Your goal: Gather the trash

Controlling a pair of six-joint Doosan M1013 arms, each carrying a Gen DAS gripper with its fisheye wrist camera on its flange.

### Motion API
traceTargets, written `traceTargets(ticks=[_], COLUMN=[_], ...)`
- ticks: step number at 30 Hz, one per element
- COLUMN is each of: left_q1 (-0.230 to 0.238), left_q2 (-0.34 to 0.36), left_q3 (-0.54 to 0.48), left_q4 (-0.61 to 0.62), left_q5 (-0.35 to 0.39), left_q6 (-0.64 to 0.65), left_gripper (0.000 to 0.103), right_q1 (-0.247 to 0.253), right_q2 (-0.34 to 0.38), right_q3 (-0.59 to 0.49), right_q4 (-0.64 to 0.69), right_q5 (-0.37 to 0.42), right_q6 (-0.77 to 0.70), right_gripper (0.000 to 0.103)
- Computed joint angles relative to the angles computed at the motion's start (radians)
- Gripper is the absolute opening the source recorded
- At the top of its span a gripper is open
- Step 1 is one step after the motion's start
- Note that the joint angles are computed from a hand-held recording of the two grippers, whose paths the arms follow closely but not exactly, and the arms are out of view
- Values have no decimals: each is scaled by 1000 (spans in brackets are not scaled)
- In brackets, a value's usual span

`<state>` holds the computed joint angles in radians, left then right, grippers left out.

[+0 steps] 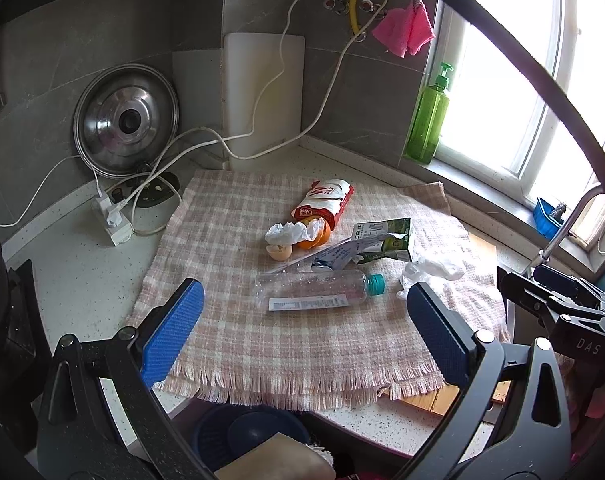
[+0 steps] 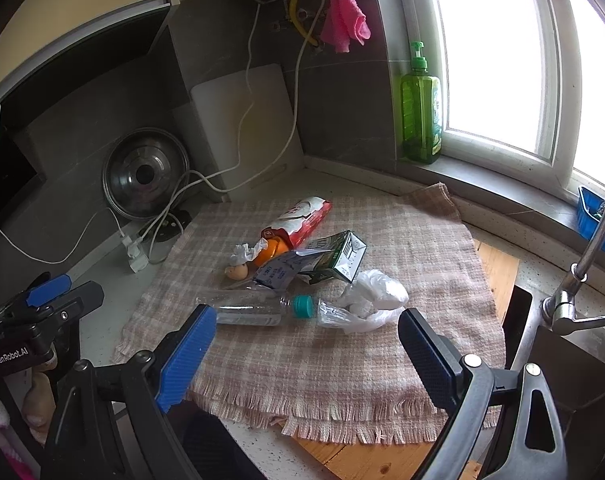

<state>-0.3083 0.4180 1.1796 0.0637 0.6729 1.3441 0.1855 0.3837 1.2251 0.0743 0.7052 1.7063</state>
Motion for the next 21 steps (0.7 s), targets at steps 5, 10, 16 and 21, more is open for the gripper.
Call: traceTargets(ticks=[5, 10, 16, 21], left_q1=[-3, -3, -5, -8], left_q2=[1, 1, -1, -1], left_q3=[-2, -2, 2, 2], left_q4=[10, 8, 4, 0], left_q5=[3, 4, 1, 1], left_q6=[-11, -11, -6, -8], left_gripper=[103, 103, 103, 103], right_q1=[-3, -6, -11, -14], right_q2=[3, 5, 7, 5], right_q3=[-7, -10, -12, -12], right_q4=[11, 26, 55, 81], right_q5=[7, 11, 18, 17], right_q6=[-4, -16, -32, -50], right_gripper=[94, 94, 94, 94])
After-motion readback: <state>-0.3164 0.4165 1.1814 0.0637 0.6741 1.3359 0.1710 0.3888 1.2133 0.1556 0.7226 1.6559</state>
